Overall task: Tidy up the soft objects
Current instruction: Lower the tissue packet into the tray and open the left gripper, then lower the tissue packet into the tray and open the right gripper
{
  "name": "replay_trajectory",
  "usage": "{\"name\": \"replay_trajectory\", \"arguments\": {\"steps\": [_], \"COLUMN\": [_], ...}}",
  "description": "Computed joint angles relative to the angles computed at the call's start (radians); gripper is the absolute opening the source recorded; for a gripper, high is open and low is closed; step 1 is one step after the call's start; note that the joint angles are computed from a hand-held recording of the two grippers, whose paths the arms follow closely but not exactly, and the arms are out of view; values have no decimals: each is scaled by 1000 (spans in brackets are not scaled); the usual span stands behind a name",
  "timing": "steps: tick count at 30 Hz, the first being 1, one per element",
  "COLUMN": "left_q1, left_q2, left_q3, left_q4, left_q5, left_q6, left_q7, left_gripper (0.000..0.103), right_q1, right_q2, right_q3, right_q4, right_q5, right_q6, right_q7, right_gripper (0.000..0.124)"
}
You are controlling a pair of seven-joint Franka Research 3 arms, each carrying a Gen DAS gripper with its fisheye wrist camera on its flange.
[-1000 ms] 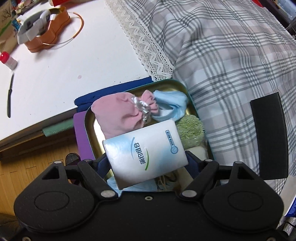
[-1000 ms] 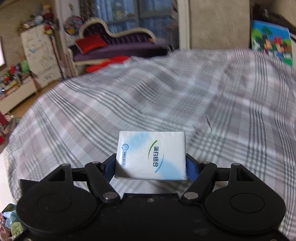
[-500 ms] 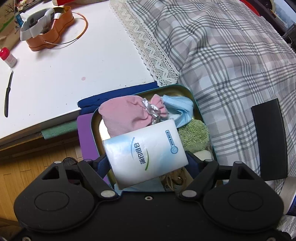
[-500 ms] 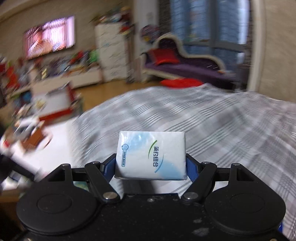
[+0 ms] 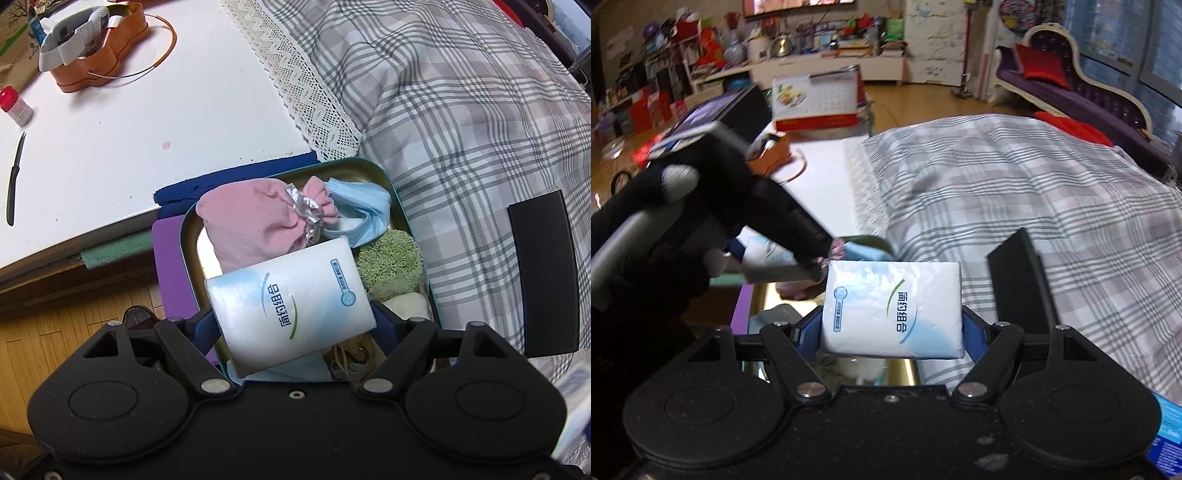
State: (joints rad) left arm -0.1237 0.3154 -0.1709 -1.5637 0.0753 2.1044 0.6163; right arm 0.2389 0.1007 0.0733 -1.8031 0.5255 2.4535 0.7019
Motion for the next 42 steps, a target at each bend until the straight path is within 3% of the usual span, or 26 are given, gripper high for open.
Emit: {"name": "replay_trajectory", "arguments": {"steps": [16,27,42], "left_q1": [14,14,-13], "left_q2": [-70,-70,-48], "left_q3": [4,4,3], "left_q4": [-102,-105,-68], "left_q5": [-8,-7,57], "left_q6": [112,99,50], "left_q7": [-21,-24,-14], "left_gripper": [83,83,83], "right_q1": [46,68,27], "right_q2": [-6,27,7], "right_q3": [12,22,-6], "right_q4": [-85,-95,-102], "right_q5": [-139,-166,-184], "right_q6": [67,84,55], "right_q7": [75,82,193], "right_gripper": [73,75,75]}}
